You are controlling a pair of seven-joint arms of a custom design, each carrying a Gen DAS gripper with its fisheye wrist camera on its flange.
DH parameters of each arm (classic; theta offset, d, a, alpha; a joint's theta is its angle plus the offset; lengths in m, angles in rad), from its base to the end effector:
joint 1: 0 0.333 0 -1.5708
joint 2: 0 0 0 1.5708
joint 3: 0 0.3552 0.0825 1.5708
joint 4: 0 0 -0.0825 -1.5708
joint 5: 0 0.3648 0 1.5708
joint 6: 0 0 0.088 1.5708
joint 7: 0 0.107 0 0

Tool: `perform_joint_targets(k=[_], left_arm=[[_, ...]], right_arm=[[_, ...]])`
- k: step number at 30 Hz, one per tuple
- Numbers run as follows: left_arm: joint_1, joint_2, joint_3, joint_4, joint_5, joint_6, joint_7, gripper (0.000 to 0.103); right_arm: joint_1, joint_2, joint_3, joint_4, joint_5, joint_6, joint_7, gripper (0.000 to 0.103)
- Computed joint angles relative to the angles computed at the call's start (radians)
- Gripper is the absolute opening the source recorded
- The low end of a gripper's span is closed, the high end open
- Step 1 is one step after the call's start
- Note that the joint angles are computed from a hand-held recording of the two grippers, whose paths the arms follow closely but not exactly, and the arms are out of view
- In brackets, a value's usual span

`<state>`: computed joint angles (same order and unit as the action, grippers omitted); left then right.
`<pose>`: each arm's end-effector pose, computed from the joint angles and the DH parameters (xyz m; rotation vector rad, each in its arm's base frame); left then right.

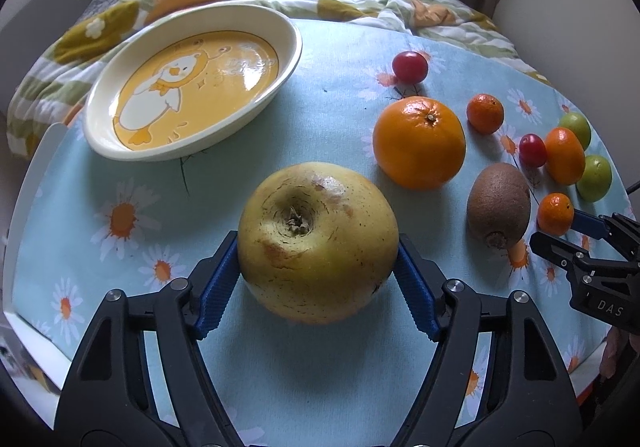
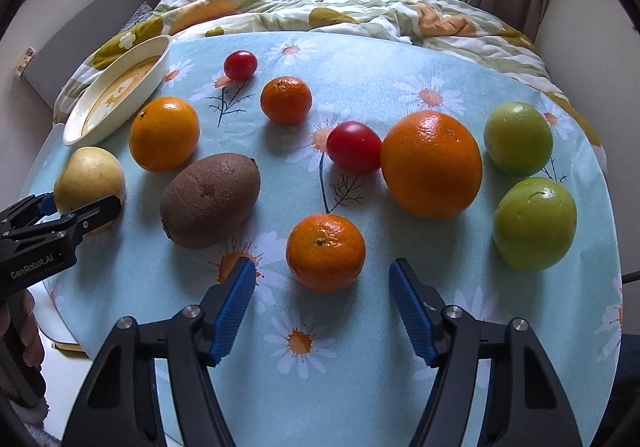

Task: Organize fruits
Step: 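Grasp the large yellow pear with the left tool while the right tool grasps a mandarin, then carry the pear into the white duck bowl and open the left tool while the right carries the mandarin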

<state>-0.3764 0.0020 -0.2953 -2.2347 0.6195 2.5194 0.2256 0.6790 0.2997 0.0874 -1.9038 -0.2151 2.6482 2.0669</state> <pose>0.4150 -0.3366 0.4481 -2.1362 1.7204 -0.5028 0.4692 0.4523 0.4404 -2.2774 1.4657 -0.2548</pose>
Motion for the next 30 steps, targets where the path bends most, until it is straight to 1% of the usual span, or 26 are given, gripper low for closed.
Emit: perform_joint_targets(k=[11,13,16,22,30], left_arm=[[-0.019,-0.014,-0.014,-0.005,-0.003,-0.037,-0.020,0.080],[-0.020,-0.018,-0.015,-0.009,-0.004,-0.037,-0.028,0.080],[-0.025,-0.031,-0.021,-0.012,0.010,-0.047,-0.047,0.080],[-0.030,-0.070,-0.036,-0.009,0.023,-0.081,-0.088,0.080],[-0.034,-0.141,-0.056,0.017,0.013,-0.149,-0.086,0.080]], right_arm=[[0.020,0.013,-0.019,0.013,-0.048,0.019,0.024,0.049],[0.028,0.014,-0.028,0.011,-0.073,0.028,0.035,0.034],[0.029,0.009,-0.029,0.007,-0.085,0.036,0.044,0.034],[0.015,-0.021,-0.013,-0.008,-0.064,0.059,0.028,0.034],[0.003,-0.064,0.013,-0.001,-0.048,0.050,-0.012,0.034]])
